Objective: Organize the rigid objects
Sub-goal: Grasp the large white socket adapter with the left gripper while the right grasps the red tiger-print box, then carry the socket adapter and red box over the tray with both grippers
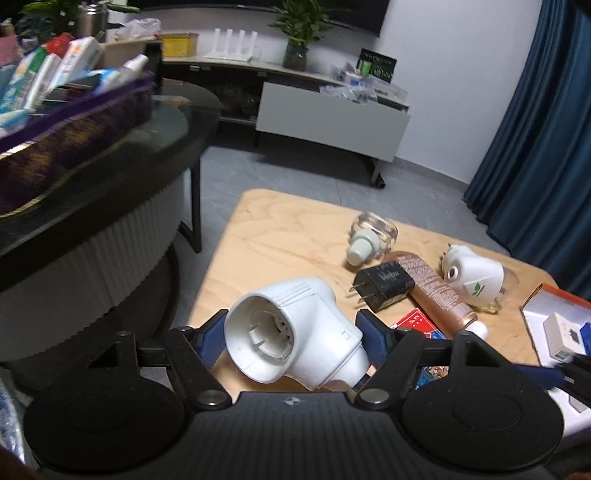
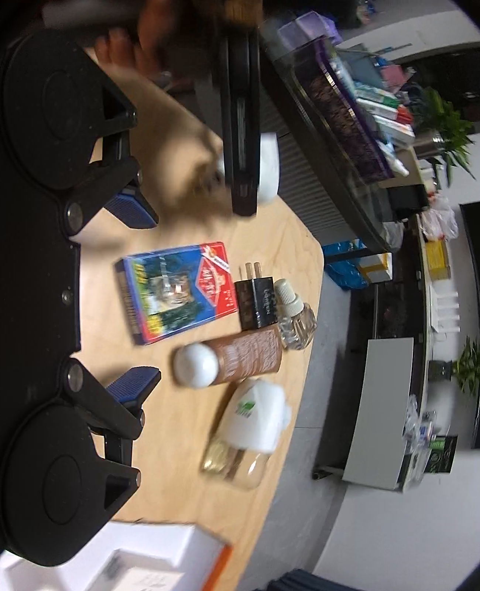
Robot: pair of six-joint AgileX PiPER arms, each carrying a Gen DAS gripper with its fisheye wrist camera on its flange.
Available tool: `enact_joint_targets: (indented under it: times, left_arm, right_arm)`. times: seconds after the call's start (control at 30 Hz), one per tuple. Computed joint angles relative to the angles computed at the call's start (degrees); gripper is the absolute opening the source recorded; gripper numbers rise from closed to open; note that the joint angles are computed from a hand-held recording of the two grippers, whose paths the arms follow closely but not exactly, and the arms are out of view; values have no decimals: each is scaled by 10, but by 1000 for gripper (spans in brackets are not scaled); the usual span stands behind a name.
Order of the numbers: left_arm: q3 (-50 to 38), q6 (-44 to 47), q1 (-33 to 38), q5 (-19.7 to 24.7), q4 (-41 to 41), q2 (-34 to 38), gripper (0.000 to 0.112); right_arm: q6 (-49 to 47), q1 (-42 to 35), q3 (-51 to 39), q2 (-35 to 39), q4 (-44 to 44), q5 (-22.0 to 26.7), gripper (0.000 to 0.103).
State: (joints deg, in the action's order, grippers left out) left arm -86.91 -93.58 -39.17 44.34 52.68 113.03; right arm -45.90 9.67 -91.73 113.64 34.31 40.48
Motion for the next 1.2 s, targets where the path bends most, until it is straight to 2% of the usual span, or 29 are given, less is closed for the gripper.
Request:
enact_joint_targets:
  times: [0.17, 0.27, 0.33, 0.37, 0.43, 0.63, 0.83, 1.0, 1.07, 1.2]
  left_arm:
    - [52, -59, -10, 2, 29, -47, 74]
    - [59, -78, -23, 20, 41, -55, 74]
    - [60, -83, -25, 21, 41, -55, 74]
    - [58, -82, -29, 27, 41, -54, 74]
    - [57, -82, -33, 32, 42, -53, 74]
    - [58, -93, -67, 48, 45, -58, 74]
    - [30, -109, -111, 59, 47, -47, 74]
    - [-53, -70, -141, 64, 31, -1, 74]
    - [-99, -41, -148, 59, 22, 26, 74]
    - [-228, 75, -148, 45, -28, 94, 74]
  right_arm:
    - [36, 22, -98, 76, -49, 39, 97]
    - [37, 35, -107, 90, -59, 18, 99]
    - [31, 41, -97, 87, -55, -2, 86]
    - [29, 42, -88, 81, -51, -12, 74]
    - [49, 47, -74, 70, -70, -18, 72]
    - [14, 16, 42, -15, -21, -42, 72]
    - [-78, -64, 161, -134, 69, -54, 72]
    - [-126, -165, 221, -210, 109, -48, 72]
    - [-153, -216, 238, -231, 124, -39, 72]
    - [-184, -306, 249, -244, 138, -34, 72]
